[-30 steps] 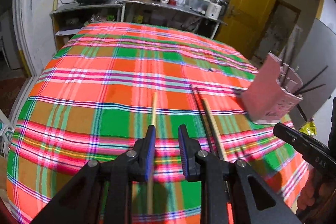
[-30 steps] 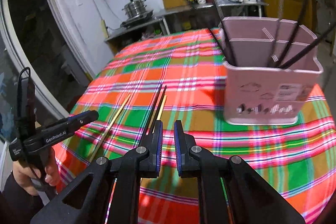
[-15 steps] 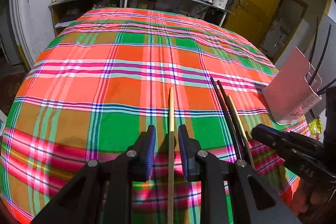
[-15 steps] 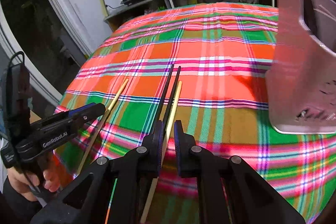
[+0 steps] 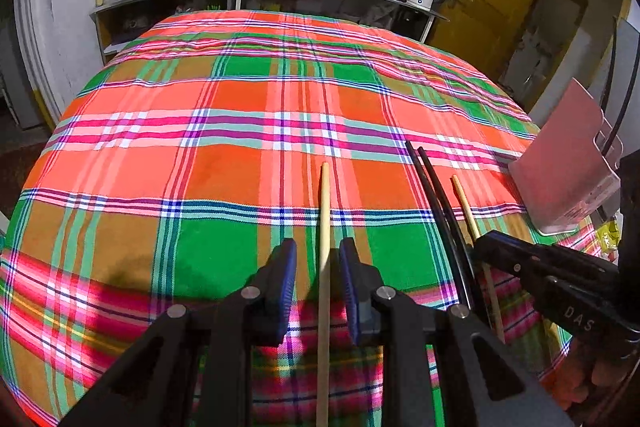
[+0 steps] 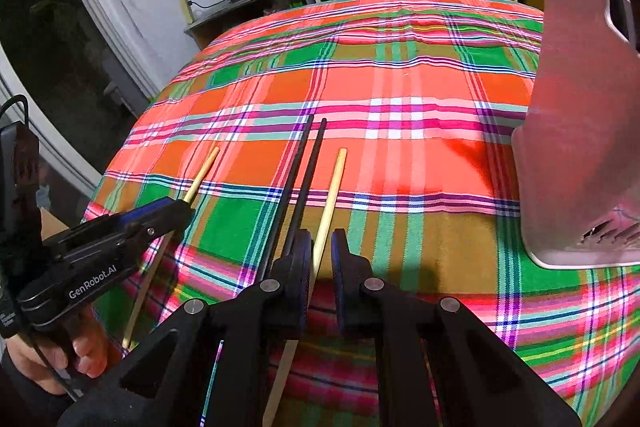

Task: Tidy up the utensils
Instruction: 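Close the right gripper on a light wooden chopstick and lift it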

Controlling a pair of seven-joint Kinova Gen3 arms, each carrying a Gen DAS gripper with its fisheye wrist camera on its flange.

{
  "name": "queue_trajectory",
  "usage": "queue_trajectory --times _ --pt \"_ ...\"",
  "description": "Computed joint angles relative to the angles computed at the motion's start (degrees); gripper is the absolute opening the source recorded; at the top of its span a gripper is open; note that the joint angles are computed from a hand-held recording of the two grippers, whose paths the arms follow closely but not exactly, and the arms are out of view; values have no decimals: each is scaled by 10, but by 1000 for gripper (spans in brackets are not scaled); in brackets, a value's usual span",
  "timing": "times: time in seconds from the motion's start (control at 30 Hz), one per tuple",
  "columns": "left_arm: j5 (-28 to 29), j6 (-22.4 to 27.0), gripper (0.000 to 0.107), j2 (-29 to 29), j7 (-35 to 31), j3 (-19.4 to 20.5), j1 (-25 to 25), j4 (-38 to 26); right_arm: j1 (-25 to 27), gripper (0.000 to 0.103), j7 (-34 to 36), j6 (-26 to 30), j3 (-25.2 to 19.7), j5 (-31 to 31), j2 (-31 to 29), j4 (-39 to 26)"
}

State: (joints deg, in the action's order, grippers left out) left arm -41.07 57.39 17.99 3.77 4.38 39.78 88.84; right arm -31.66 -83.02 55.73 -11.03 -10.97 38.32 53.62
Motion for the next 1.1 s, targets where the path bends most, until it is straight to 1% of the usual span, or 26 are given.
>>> queue_trajectory --times 0.23,0.47,0.63,0.67,0.73,0.8,0.9,1.1 --pt "28 11 23 14 -60 0 -20 -34 -8 11 -11 19 8 6 18 -40" --pt "56 25 23 35 -122 -10 -32 -73 -23 11 -33 51 21 21 55 -110" --pt "65 37 23 47 -146 -19 -32 -93 -38 11 -43 76 31 36 75 -153" --pt "66 42 22 50 -150 -21 -31 -98 -43 11 -44 80 34 41 78 -161" --pt "68 51 17 55 -151 -24 -27 -108 -47 11 -45 87 37 46 84 -173" --pt "74 49 9 53 -149 -27 -30 -107 -50 8 -45 95 39 51 87 -182" --pt "82 37 6 46 -146 -27 -34 -99 -47 7 -44 105 35 46 92 -196" --pt "71 33 5 32 -137 -28 -30 -95 -40 7 -35 90 29 37 77 -181"
